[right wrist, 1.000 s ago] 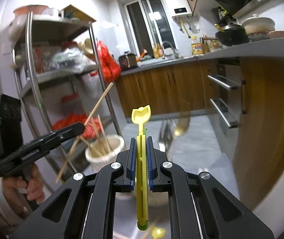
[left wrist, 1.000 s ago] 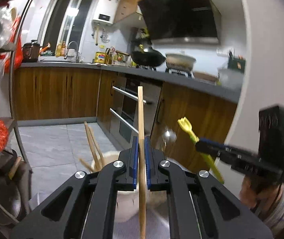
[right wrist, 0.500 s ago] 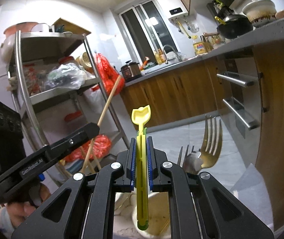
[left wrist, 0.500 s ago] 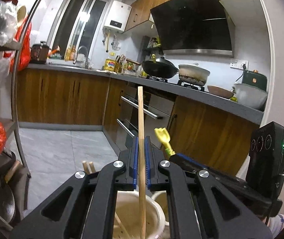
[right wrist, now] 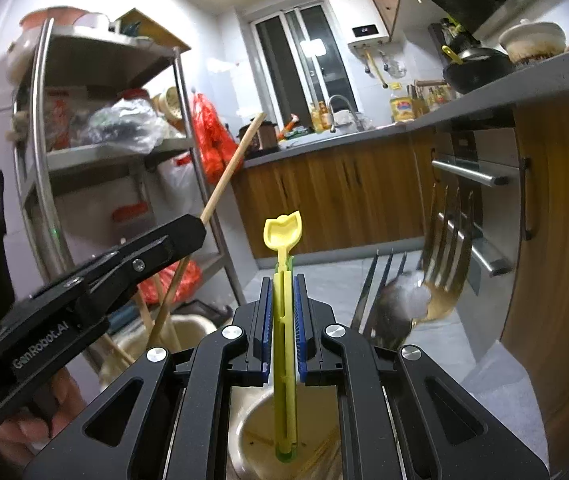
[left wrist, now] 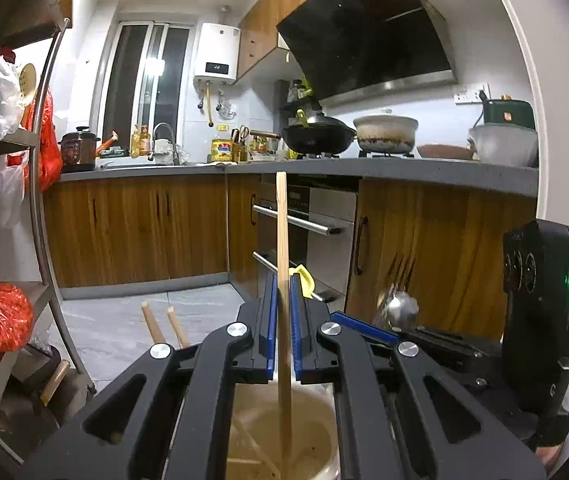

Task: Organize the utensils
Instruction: 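Carry the chopstick and yellow tongs over the holder and lower them inside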

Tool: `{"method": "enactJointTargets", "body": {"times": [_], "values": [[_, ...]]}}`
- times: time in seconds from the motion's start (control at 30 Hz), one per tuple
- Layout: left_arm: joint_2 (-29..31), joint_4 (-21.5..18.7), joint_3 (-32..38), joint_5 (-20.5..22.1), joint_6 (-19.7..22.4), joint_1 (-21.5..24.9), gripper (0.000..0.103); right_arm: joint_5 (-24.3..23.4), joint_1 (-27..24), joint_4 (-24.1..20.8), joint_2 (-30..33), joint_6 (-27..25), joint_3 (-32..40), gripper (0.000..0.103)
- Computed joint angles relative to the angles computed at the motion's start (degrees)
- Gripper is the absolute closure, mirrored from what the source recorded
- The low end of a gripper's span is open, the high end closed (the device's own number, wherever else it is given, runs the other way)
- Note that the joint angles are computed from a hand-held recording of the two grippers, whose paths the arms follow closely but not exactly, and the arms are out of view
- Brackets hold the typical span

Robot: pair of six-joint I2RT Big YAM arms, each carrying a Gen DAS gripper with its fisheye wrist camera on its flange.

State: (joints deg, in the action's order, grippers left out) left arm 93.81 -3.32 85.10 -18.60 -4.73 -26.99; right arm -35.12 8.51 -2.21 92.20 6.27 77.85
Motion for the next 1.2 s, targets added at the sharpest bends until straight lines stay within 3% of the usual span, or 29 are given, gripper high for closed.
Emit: {"method": "enactJointTargets", "body": {"times": [0.4,0.63,1.07,1.13,1.2], "values": [[-2.1,-3.0,-1.9,2.3,3.7,-0.7,0.097,-2.1,-1.0,-4.3,-2.6,-3.4,-2.1,0.092],[-1.6,-3.7,-1.6,2.1,4.3,-0.9,0.097,-2.4,-1.5,-8.2,-3.2,-4.8,-2.4,0.092],[-1.1,-3.8,-0.9,1.6,3.9,-1.0,0.096,-2.7,-1.9,-10.9,-3.0,-5.7,-2.2,0.092],[-0.9,-4.3,-0.3,1.6,3.7,-1.0,0.096,-2.6,-2.0,-11.3,-2.9,-5.9,-2.0,0.09],[-0.9,-4.5,-0.2,1.7,3.4,-0.9,0.095,-2.6,-2.1,-11.1,-3.0,-5.5,-2.1,0.082]]}}
